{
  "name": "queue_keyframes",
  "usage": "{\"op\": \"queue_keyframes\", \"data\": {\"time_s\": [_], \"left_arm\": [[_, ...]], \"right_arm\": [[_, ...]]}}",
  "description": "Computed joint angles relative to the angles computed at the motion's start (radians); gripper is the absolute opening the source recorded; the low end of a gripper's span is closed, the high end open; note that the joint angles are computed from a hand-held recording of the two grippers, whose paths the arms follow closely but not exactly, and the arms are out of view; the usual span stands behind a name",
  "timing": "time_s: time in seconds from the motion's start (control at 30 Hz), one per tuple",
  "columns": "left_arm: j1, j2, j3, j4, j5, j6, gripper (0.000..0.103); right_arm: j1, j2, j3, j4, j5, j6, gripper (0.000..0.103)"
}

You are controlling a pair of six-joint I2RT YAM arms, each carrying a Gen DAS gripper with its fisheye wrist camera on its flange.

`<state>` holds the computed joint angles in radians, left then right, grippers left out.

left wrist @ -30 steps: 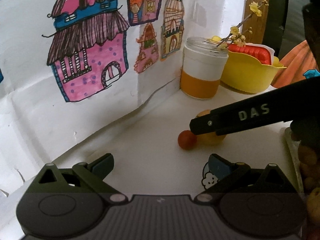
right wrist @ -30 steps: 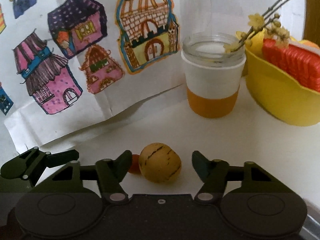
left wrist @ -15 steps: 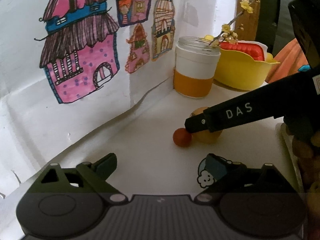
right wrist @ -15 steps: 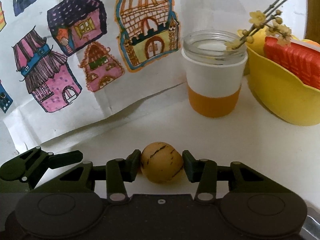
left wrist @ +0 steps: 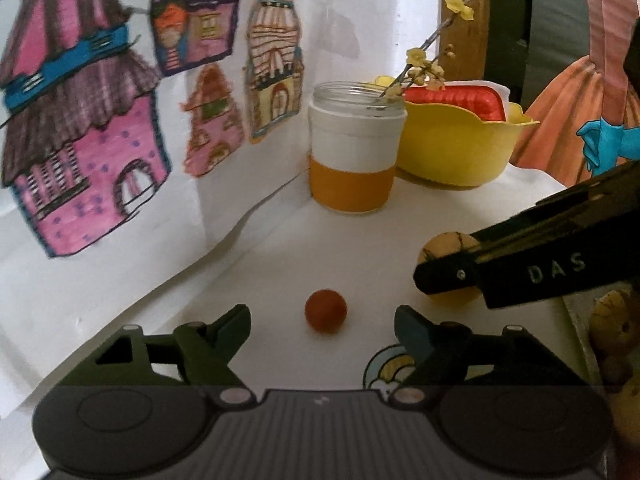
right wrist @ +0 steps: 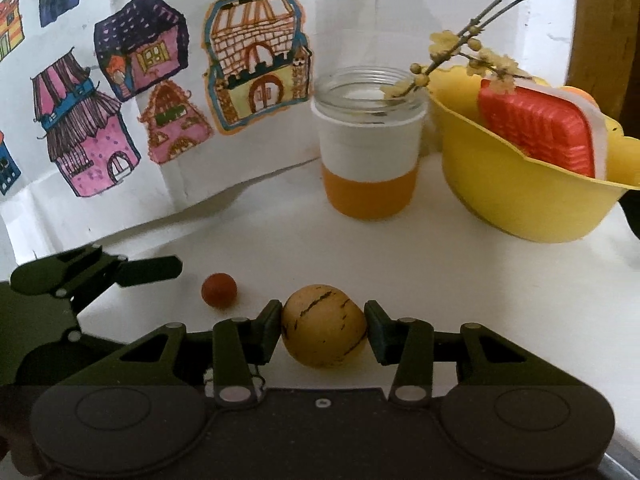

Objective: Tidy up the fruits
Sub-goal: 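Grasp the tan lined fruit with the right gripper while the left gripper grasps the small red fruit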

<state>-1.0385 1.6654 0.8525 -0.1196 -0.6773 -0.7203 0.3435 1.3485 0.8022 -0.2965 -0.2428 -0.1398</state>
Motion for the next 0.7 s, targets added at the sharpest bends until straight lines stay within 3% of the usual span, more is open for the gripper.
{"op": "queue_keyframes", "data": {"time_s": [0.7], "left_arm": [[-0.011,0.050,0.019,0.066,0.010,0.090,0.032]], "right_arm": [[0.003,-0.050,-0.059,0.062,0.053,-0.120,0.047]]}}
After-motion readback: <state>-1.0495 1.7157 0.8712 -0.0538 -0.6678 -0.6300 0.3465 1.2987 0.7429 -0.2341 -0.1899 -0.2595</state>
